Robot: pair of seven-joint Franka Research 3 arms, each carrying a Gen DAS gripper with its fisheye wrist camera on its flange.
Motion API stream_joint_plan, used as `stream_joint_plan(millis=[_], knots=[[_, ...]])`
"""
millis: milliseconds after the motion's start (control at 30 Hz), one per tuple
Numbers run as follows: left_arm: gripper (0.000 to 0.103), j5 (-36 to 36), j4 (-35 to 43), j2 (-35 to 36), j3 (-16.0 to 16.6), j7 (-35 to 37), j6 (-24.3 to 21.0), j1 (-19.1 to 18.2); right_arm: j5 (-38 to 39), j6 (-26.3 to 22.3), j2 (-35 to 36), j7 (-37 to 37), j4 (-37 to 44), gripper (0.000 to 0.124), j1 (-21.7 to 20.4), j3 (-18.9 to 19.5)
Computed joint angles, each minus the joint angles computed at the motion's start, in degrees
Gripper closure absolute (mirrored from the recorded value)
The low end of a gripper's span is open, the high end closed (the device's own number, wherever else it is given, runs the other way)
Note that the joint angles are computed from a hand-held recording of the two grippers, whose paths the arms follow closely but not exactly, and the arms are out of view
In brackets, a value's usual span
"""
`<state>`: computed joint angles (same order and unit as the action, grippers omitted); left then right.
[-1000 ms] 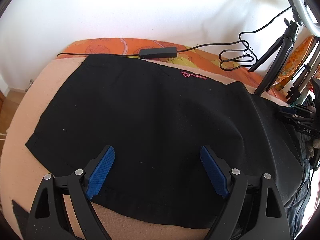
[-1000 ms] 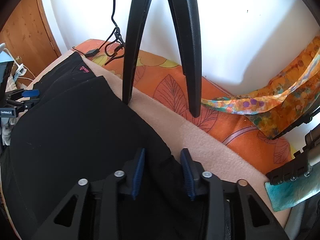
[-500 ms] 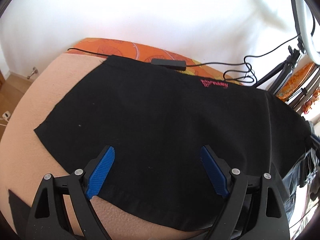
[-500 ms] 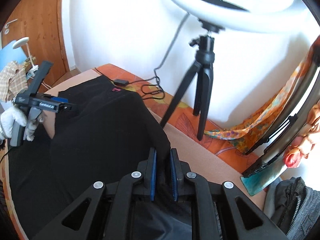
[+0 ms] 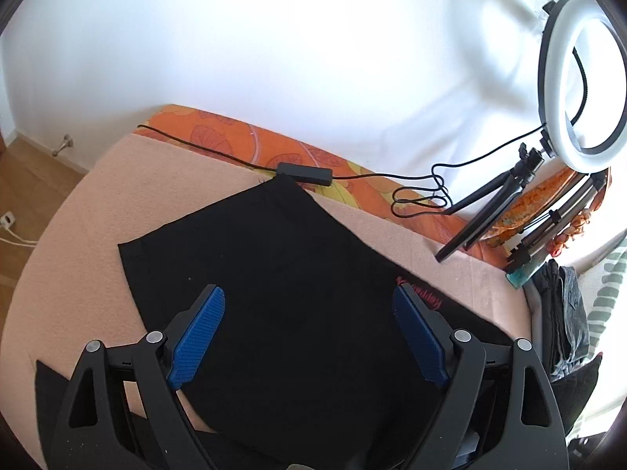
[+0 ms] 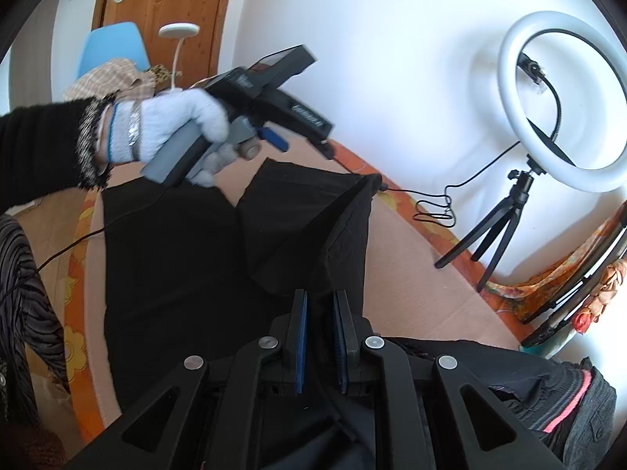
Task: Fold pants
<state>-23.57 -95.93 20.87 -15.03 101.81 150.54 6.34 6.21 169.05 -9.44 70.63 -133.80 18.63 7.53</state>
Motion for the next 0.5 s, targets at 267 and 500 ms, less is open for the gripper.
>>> stream_joint_plan(millis=[267,500], knots=[[0.014,3.9,2.9,0.2,0.5,-0.9,-8.3,-2.8,-3.5,-1.2,-2.4,6.0,-5.4,0.113,1.4,4.5],[0.015,15.1,0.8,-0.7,4.3,-9.7,-6.0,-6.4,-7.2,0.0,-3.9,9.4,-8.4,0.113,2.0,5.8]])
